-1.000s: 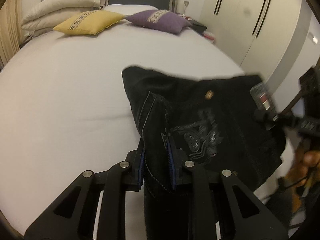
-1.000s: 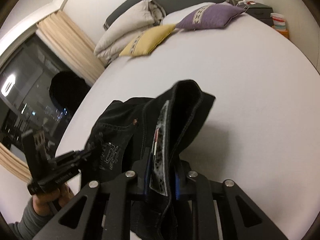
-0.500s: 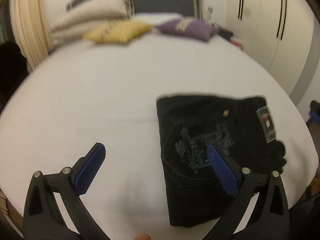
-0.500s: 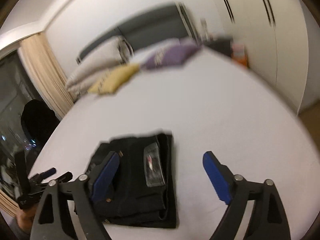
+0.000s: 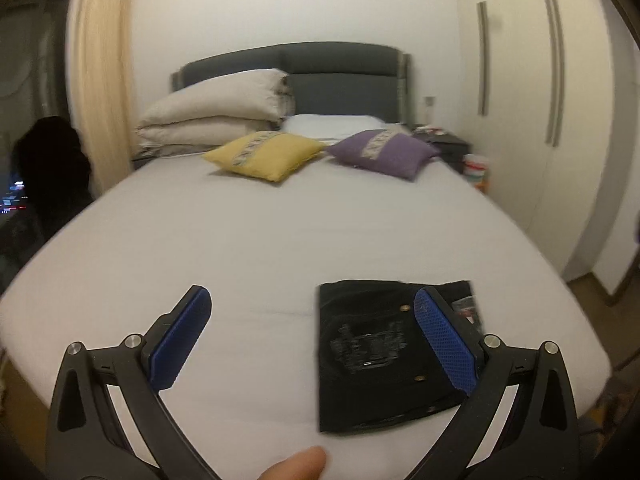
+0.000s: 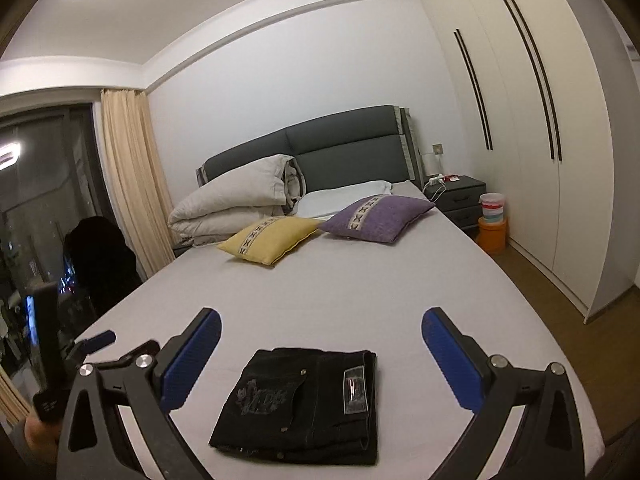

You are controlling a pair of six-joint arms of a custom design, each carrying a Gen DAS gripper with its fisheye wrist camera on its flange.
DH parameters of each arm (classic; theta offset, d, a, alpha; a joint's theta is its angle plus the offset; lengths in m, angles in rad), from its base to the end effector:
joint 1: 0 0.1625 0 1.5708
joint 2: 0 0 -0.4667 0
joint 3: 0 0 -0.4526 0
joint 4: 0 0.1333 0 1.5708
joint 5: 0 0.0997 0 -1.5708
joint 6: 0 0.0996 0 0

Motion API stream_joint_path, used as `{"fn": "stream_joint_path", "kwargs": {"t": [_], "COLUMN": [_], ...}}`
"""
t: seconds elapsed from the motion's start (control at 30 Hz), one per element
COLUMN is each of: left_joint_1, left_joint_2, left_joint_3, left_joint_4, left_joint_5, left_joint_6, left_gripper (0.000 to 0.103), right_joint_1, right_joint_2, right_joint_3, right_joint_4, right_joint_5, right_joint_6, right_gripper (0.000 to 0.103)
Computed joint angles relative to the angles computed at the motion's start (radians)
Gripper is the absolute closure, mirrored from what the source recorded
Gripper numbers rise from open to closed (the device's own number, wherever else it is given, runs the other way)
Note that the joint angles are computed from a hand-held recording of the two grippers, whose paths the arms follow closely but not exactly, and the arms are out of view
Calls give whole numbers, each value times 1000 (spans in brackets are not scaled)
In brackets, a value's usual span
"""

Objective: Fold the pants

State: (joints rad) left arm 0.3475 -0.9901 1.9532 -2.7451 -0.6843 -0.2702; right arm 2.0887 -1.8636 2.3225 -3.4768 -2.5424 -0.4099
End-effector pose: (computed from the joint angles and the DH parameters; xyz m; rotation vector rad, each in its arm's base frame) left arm -0.5161 -0.4108 0.1405 1.0135 2.2318 -0.9799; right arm 0.2122 -0.2694 0.5009 0.0529 -1.9234 1.5879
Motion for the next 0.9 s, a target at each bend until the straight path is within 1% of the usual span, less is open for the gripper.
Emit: {"fn": "stream_joint_path", "kwargs": {"t": [0.03, 0.07, 0.1, 0.2, 0.3, 0.37, 0.47, 0.53, 0.6, 0.77, 0.9], "left_joint_1": [-8, -10, -13, -23, -25, -25, -16, -5, 1, 5, 10], "left_joint_2": [-5, -10, -20, -31, -29, -28, -21, -7, 2, 7, 11], "left_joint_3": [-4, -8, -12, -25, -33, -37, -41, -42, -45, -48, -52], "left_joint_4": [39, 65, 104, 199, 253, 276, 294, 285, 284, 296, 305], "left_joint_5": [21, 18, 6, 5, -4, -9, -31, -38, -45, -49, -47], "left_joint_6": [-23, -42, -71, -138, -175, -195, -221, -221, -219, -225, -228], "left_gripper": [0, 0, 0, 0, 0, 0, 0, 0, 0, 0, 0], "right_joint_1": [14, 27, 34, 48, 46, 53, 64, 74, 76, 78, 76], "right_joint_2": [5, 11, 12, 12, 11, 21, 29, 36, 36, 40, 46], "right_joint_3": [-4, -6, -4, 4, 4, -1, -2, 0, 2, 1, -4], "right_joint_4": [12, 24, 38, 86, 141, 158, 186, 203, 221, 270, 327], "right_joint_5": [-20, -40, -49, -68, -75, -100, -120, -135, -133, -151, -185], "right_joint_6": [0, 3, 12, 54, 96, 106, 122, 140, 154, 200, 241], "right_gripper": [0, 0, 0, 0, 0, 0, 0, 0, 0, 0, 0]}}
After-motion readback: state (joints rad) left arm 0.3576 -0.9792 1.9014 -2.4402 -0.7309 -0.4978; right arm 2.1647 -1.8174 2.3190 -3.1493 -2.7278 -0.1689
